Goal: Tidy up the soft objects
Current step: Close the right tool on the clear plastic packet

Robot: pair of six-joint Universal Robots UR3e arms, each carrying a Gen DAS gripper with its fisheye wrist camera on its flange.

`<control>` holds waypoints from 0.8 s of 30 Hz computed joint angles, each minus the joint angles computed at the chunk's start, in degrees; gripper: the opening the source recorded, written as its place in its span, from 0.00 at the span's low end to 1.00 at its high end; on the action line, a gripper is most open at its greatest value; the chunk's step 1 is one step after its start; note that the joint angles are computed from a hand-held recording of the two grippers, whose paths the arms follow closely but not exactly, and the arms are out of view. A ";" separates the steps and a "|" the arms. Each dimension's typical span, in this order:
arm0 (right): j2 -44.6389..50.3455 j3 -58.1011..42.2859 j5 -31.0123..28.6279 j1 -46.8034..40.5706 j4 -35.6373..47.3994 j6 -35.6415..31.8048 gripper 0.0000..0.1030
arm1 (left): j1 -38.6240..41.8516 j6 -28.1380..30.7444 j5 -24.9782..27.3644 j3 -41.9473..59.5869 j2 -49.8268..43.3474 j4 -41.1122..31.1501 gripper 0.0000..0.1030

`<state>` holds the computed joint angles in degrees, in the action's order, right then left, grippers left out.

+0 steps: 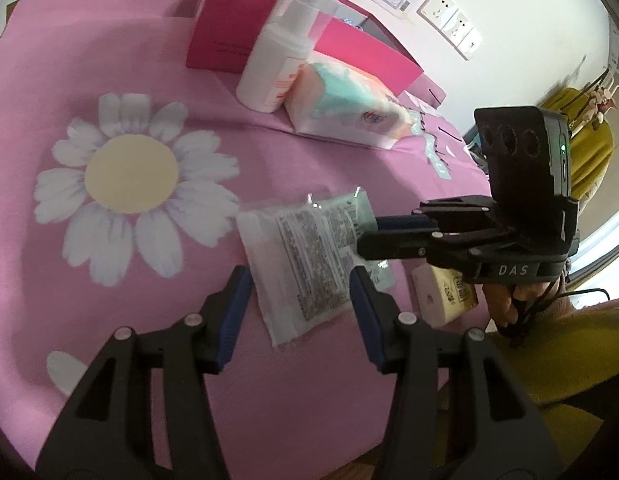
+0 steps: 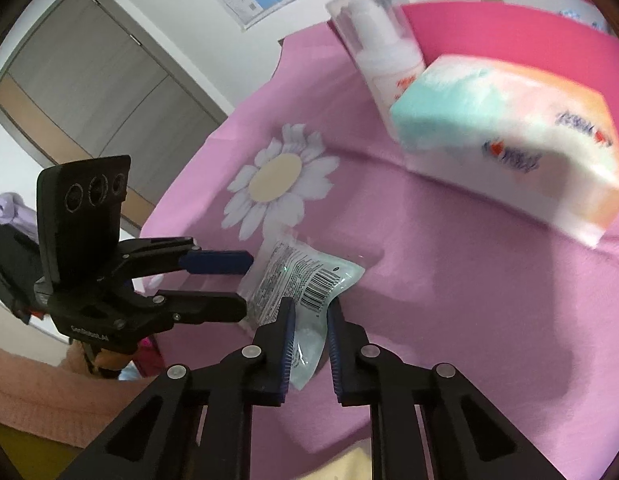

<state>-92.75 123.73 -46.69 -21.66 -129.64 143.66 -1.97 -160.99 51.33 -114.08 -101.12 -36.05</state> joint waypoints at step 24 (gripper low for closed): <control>-7.58 5.45 -0.65 -5.98 -4.13 -4.23 0.13 | -5.23 -2.55 -1.60 12.18 -9.91 -0.81 0.58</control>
<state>-100.33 129.17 -47.34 -27.64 -133.77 139.44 -7.21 -163.54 49.73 -101.91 -111.03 -36.87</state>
